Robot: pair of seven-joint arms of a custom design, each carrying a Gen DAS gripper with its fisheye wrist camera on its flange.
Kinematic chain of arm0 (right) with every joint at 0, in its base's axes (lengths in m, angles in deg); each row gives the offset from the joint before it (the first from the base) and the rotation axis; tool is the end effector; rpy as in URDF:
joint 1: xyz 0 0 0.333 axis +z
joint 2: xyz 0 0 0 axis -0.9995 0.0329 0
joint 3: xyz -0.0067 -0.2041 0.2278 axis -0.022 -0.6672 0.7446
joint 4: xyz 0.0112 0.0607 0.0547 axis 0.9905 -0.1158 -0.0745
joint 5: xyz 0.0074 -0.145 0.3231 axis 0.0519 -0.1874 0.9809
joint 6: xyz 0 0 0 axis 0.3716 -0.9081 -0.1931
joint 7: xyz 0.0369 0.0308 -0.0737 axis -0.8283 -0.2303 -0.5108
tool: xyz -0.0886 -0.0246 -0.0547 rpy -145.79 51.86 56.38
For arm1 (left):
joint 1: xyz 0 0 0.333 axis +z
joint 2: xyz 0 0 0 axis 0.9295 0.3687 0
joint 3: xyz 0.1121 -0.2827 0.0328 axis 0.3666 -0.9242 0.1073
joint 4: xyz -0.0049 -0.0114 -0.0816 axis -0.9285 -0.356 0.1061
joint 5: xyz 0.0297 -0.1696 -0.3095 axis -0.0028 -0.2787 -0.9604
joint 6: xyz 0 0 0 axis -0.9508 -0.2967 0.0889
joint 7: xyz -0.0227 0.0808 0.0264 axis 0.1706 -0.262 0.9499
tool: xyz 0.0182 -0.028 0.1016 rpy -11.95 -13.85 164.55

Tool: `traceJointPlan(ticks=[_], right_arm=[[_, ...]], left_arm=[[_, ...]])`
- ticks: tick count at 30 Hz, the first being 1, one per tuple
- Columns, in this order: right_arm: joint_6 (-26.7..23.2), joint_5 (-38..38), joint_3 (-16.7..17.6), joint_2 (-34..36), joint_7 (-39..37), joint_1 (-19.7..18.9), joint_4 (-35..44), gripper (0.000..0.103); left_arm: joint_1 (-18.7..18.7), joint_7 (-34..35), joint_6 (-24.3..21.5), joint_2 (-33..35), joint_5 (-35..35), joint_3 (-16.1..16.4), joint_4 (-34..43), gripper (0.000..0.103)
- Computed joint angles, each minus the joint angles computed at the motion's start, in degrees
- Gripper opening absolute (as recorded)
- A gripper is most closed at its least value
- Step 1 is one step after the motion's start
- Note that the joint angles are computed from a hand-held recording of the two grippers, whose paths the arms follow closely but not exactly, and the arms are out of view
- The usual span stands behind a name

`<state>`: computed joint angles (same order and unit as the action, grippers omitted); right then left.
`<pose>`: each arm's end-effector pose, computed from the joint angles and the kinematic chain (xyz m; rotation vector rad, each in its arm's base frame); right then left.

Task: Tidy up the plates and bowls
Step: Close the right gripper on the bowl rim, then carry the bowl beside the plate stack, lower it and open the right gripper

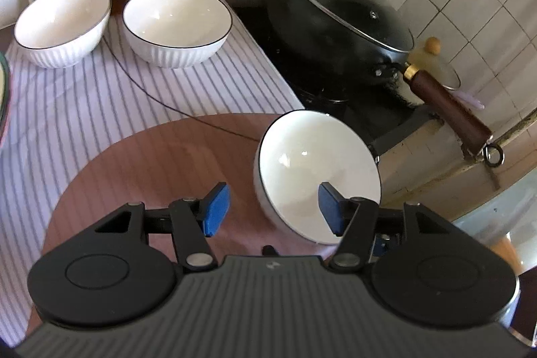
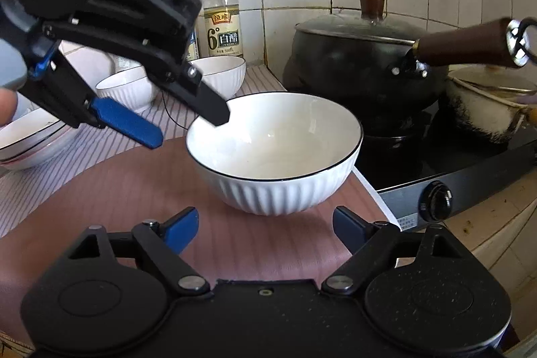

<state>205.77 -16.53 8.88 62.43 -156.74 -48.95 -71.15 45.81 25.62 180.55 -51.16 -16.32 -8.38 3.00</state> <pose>0.4686 0.4294 0.3994 -1.6007 1.6516 -0.8359 0.6028 -0.3912 0.4758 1.7619 -2.3366 1.0882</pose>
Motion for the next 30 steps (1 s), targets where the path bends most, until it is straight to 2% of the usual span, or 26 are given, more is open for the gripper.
traceJointPlan(ticks=[2,4,9,11,15,20,30], right_arm=[[0.1,-2.8,-0.7,0.9,2.7,0.4,0.8,0.095],[-0.8,-4.5,-1.2,2.4,3.5,0.6,2.6,0.098],[-2.1,-5.6,-2.0,4.7,4.1,1.1,5.4,0.099],[-1.7,-5.4,-2.2,4.9,4.0,1.0,5.7,0.099],[-0.9,-6.7,-2.7,4.8,5.4,1.1,5.4,0.099],[0.0,-4.9,-2.3,4.0,5.5,0.5,5.1,0.099],[-1.2,-2.9,-1.2,2.7,4.0,2.0,6.5,0.100]], left_arm=[[0.6,0.4,-1.3,1.8,-1.5,-0.9,2.2,0.053],[0.9,0.6,-3.3,4.0,-2.7,-1.6,5.1,0.041],[-1.7,-2.4,-6.5,7.6,0.6,1.0,10.4,0.027],[-2.5,-2.8,-7.6,8.6,2.4,1.8,12.1,0.016],[-2.3,-2.9,-8.9,9.7,3.0,1.5,13.8,0.015],[-0.9,-0.7,-8.0,7.6,1.4,0.2,11.0,0.015],[0.5,-1.0,-7.3,-1.7,1.3,1.0,1.4,0.015]])
